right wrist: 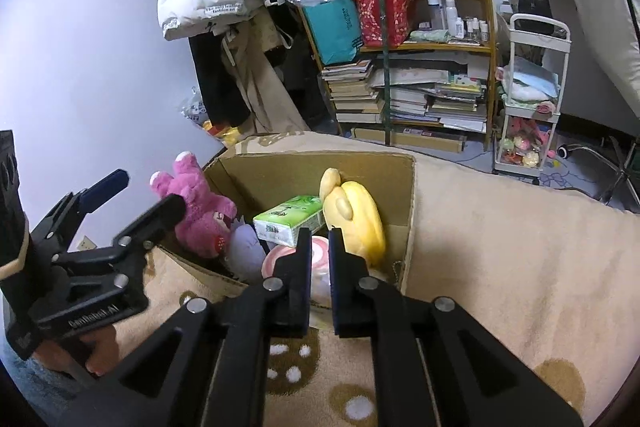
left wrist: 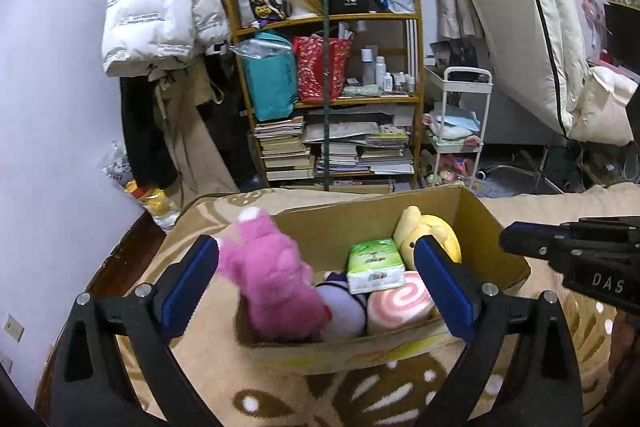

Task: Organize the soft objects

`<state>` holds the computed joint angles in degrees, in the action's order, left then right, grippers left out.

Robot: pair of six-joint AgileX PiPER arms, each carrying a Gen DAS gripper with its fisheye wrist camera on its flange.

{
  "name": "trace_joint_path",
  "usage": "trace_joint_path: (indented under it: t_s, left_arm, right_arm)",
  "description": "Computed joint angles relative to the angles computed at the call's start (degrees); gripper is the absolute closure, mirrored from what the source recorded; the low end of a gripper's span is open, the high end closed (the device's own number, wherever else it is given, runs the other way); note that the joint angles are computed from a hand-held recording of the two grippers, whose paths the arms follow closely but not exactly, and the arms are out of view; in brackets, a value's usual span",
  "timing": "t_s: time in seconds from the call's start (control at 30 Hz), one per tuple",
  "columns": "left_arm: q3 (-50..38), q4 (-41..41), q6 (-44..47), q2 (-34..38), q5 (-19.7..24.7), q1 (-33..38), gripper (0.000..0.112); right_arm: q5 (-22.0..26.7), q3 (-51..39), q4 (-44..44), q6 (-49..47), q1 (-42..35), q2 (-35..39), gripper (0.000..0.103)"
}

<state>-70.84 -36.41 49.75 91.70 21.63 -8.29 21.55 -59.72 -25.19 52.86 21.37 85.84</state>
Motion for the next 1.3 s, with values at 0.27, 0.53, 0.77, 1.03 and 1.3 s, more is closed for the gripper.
trace_joint_path:
  t_s: [0.27, 0.53, 0.77, 1.03, 1.3]
  left_arm:
    - [4.6, -4.0, 7.1, -6.1, 3.2, 5.7, 0.013]
    - [10.7, -6.7, 11.2, -14.4, 7.3, 11.9, 0.013]
    - [14.8, -13.2, 17.8, -21.2, 13.5, 20.1, 0.013]
    - [16.0, -18.6, 21.9, -23.3, 19.6, 27.4, 0.013]
    - [16.5, -18.0, 22.0, -21.4, 18.9, 27.6, 0.013]
  right_arm:
    - [5.8, 2.7, -15.3, 18.3, 6.3, -6.3, 0.053]
    - [18.6, 2.1, -27.2, 29.5, 18.4, -10.8, 0.000]
    - [31.7, 0.4, -33.9, 35.8, 30.5, -11.8, 0.000]
    - [44.0, 1.4, -38.1, 43.2, 39.7, -11.3, 0.000]
    - [45.8, 2.8, -38.9, 45.6, 40.6, -10.6, 0.000]
